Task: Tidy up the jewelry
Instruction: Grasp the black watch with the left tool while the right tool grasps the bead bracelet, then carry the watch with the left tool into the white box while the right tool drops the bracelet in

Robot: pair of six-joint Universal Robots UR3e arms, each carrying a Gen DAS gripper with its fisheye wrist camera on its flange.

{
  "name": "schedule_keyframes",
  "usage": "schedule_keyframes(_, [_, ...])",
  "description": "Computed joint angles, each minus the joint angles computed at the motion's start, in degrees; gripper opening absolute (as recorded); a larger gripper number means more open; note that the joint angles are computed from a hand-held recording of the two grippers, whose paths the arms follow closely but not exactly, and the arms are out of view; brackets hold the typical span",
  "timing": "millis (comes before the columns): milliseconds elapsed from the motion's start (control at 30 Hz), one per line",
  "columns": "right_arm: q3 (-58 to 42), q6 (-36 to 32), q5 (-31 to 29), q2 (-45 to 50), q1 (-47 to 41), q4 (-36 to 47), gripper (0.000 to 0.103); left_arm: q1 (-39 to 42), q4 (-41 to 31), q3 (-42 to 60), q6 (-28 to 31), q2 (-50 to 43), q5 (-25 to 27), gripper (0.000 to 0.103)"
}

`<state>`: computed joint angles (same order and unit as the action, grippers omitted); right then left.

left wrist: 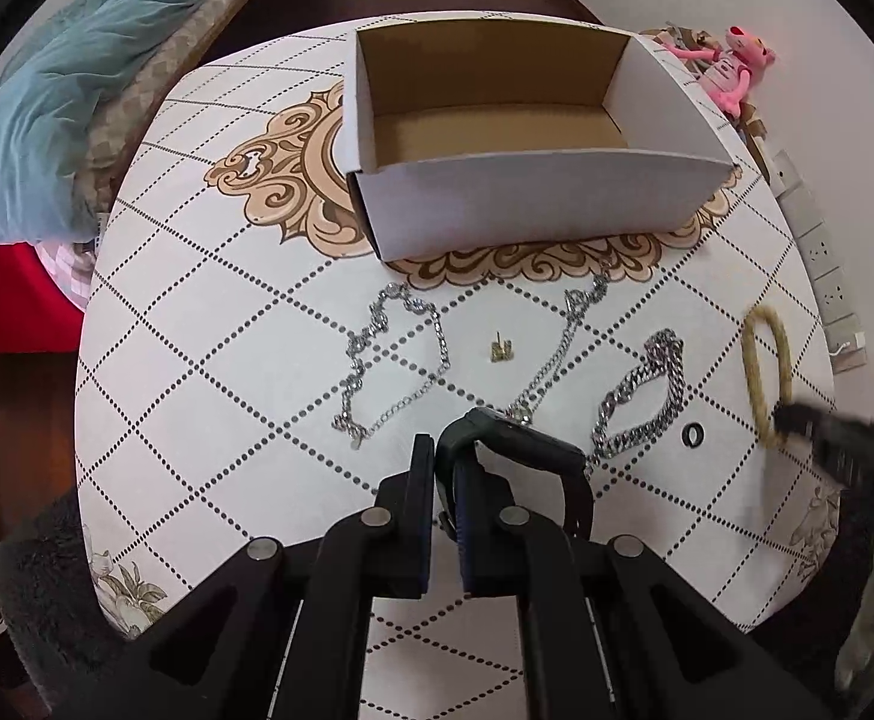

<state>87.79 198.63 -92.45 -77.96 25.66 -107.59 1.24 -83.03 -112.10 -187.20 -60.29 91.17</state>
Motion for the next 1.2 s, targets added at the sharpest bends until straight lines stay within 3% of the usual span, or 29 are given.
schedule_keyframes(200, [6.40,2.20,-2.50,-5.40,3.81,-0.68,0.010,-1.73,-0.24,-1.03,-0.61,1.11,0.02,0.004])
schedule_keyframes(433, [5.77,6.37,-4.66,-4.29,5.50,-1.85,0.011,-1.98,-0.81,-1.65,-1.21,2.11,-1.03,0.004])
schedule_keyframes(700, [4.78,7.18,1.44,-7.73,2.53,-3.24,0.009,0.02,-4.34,2.00,-0.02,4.06,-2.68,0.004])
schedule_keyframes(967, [-12.31,4.81,6.19,-6.02,1.50,1.69,0.009,6.16,-9.09,13.97,4.32,1.37,-8.26,0.004])
schedule_keyframes(1200, [-41.57,0.51,10.14,7.68,1.33,11.52,0.009,10.84,-9.23,27.05,8.15,-9.67,-12.96,0.004])
